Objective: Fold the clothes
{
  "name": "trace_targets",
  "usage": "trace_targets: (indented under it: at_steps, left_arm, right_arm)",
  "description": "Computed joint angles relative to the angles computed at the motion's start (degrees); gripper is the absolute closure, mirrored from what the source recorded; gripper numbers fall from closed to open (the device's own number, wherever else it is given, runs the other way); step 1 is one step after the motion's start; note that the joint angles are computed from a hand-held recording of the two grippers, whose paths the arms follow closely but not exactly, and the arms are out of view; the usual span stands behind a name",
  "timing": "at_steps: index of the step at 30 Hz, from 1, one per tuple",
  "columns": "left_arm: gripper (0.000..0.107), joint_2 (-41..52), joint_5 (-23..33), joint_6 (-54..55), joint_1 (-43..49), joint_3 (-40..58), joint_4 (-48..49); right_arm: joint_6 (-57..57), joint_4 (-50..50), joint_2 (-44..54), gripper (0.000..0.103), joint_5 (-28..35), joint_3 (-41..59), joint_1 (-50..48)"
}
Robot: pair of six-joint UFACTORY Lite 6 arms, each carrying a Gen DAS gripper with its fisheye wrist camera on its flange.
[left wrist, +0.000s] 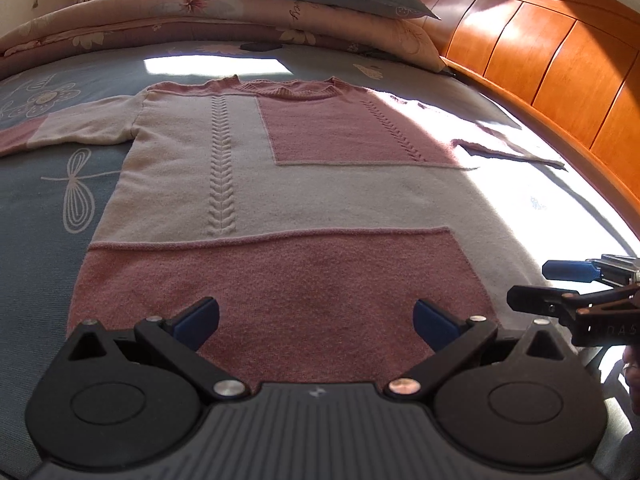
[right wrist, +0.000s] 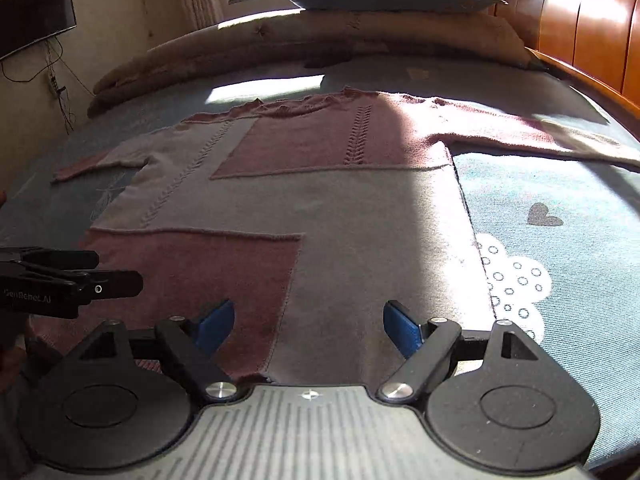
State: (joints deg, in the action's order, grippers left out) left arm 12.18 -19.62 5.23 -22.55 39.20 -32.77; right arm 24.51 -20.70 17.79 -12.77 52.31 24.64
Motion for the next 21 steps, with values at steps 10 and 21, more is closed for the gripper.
trace_targets:
  at_steps: [10,21]
  left_arm:
    - [0.005,-8.4,1.9,-19.1,4.5,-8.1,22.5]
    - [0.005,13.4,10.9,-71.2,23.3,32.0,80.6]
  right_arm:
    - [-2.4,0.1,2.9,0.0,-6.8,-3.8,-0.3]
    - [-3.2,-3.3,10.0,0.001,-21.4,-0.9,-2.5]
